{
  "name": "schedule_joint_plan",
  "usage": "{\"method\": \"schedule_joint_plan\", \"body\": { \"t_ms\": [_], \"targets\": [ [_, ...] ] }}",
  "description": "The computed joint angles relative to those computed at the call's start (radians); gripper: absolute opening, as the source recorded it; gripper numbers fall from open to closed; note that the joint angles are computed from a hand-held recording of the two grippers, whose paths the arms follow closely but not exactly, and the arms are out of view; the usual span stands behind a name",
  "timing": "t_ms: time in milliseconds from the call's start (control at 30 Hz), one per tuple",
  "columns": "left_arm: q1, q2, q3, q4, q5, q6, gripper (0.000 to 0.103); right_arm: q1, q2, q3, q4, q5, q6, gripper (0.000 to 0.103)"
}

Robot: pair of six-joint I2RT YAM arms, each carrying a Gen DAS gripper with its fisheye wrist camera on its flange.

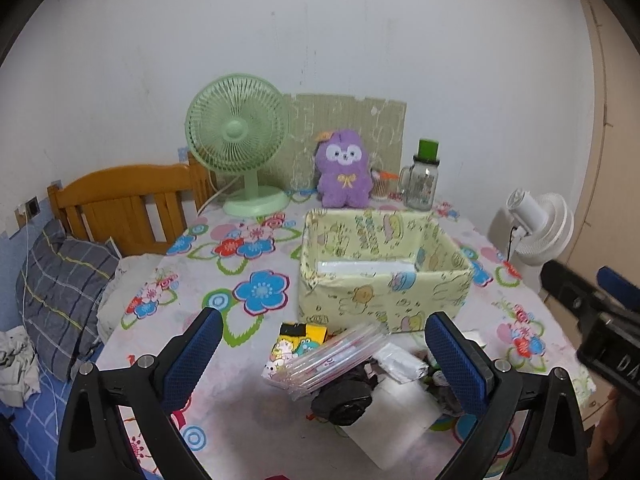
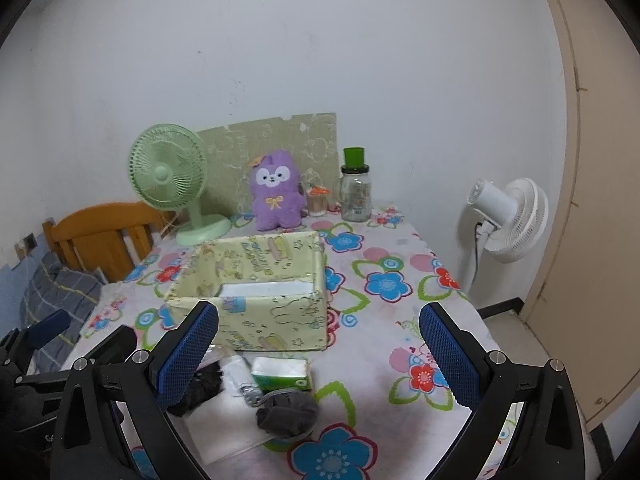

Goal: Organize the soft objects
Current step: 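Grasp the clear plastic zip bag with the left tool while the right tool grasps the tissue pack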

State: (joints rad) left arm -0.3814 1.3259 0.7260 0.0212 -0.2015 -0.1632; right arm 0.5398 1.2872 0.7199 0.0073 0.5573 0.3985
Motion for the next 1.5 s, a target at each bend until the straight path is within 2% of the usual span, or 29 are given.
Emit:
{"method": "schedule_joint_plan", "body": {
  "t_ms": [400,600,800,1067,1267,1433,1500],
  "targets": [
    [0.024,0.200,0.072,0.022,0.051,0.006,0.100,-0.056,0.181,0.052,0.056,-0.115,-0.001,0.102],
    [0.023,0.277,0.108,0.019,0.061,0.020,0.095,-0.082,0.269,0.084,0.064,-0.174,0.001,0.102],
    [0.033,0.358,0.158,0.006,0.089,0.025,0.089,-0.101,0.362,0.134,0.065,-0.216,0.000,0.102],
    [0.048,0.439,0.215,-0.010,0.139,0.025,0.073,-0.124,0.453,0.192,0.043,-0.271,0.006,0.101],
    [0.039,0.471,0.233,-0.010,0.129,0.036,0.056,-0.134,0.504,0.225,0.028,-0.315,0.020,0.094],
    [0.035,0.482,0.239,-0.007,0.114,0.043,0.046,-0.145,0.535,0.248,0.018,-0.357,0.036,0.077],
    [0.039,0.482,0.239,-0.002,0.123,0.044,0.042,-0.148,0.538,0.251,0.023,-0.372,0.039,0.065]
  ]
}}
